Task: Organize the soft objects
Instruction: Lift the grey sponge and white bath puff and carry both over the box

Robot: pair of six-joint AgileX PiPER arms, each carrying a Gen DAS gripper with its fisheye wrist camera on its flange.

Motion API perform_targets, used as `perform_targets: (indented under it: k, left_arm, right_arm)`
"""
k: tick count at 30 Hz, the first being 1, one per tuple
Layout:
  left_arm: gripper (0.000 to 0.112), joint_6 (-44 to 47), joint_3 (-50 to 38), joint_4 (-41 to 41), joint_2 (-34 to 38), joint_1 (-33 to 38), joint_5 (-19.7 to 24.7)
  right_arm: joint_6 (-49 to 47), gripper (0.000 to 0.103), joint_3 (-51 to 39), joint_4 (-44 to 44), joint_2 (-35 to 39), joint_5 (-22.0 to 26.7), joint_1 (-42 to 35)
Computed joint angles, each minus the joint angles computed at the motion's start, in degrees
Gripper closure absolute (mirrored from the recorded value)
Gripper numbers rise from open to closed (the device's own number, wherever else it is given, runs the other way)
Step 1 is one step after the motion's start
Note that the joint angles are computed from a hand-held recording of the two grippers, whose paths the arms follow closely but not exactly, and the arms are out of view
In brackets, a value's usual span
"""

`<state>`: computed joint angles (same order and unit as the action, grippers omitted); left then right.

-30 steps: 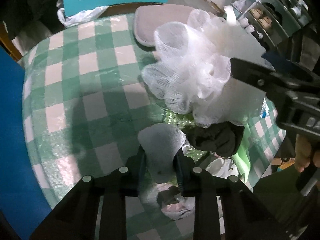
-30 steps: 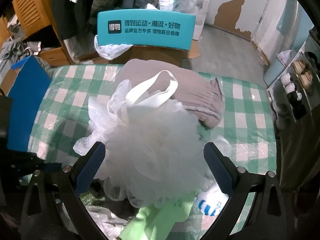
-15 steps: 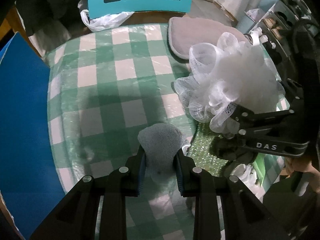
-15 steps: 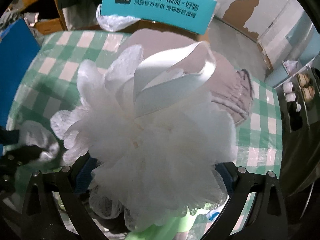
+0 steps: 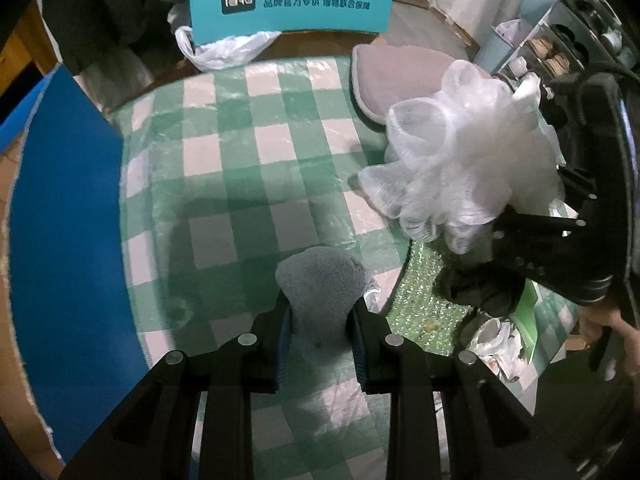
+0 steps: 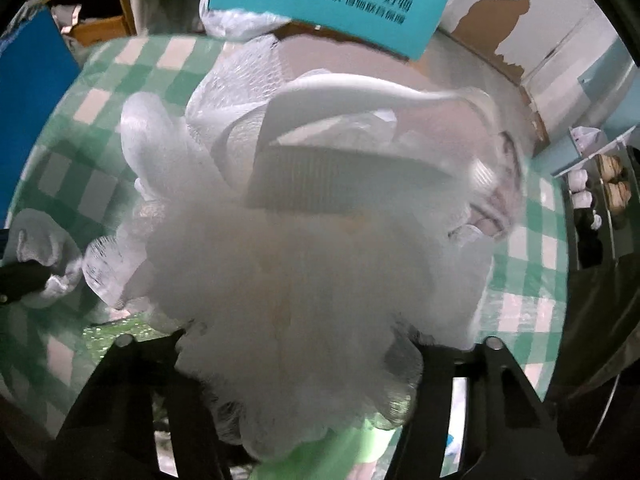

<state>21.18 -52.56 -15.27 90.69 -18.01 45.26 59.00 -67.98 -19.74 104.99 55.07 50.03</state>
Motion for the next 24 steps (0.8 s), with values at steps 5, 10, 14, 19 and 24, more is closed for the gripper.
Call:
perform_targets:
  k: [5, 10, 14, 19, 24]
  left_arm:
    - [0.086, 0.1, 0.3, 0.6, -2.7, 0.8, 0.2]
    - [0.086, 0.5, 0.2, 0.9, -5.8, 1.8, 1.1]
    - [0.086, 0.5, 0.5, 1.2, -8.2, 2.7, 1.8]
    - [0.086, 0.8, 0.0, 1.9, -10.7, 4.2, 2.3]
    - [0.086, 1.3, -0.4, 2.4, -13.4, 5.5, 2.7]
  right_arm:
    - [3.4, 0.052, 1.2, -1.6, -3.8, 1.0, 1.0]
    - [6.2, 0.052, -0.3, -3.6, -6.7, 2.4, 2.3]
    - [8.9, 0.052, -1.3, -5.6, -9.6, 3.6, 4.0]
    - [10.7, 0.052, -2.3, -7.4, -12.1, 4.8, 6.1]
    - [12.3, 0.052, -3.4, -9.3, -13.5, 6.0, 8.7]
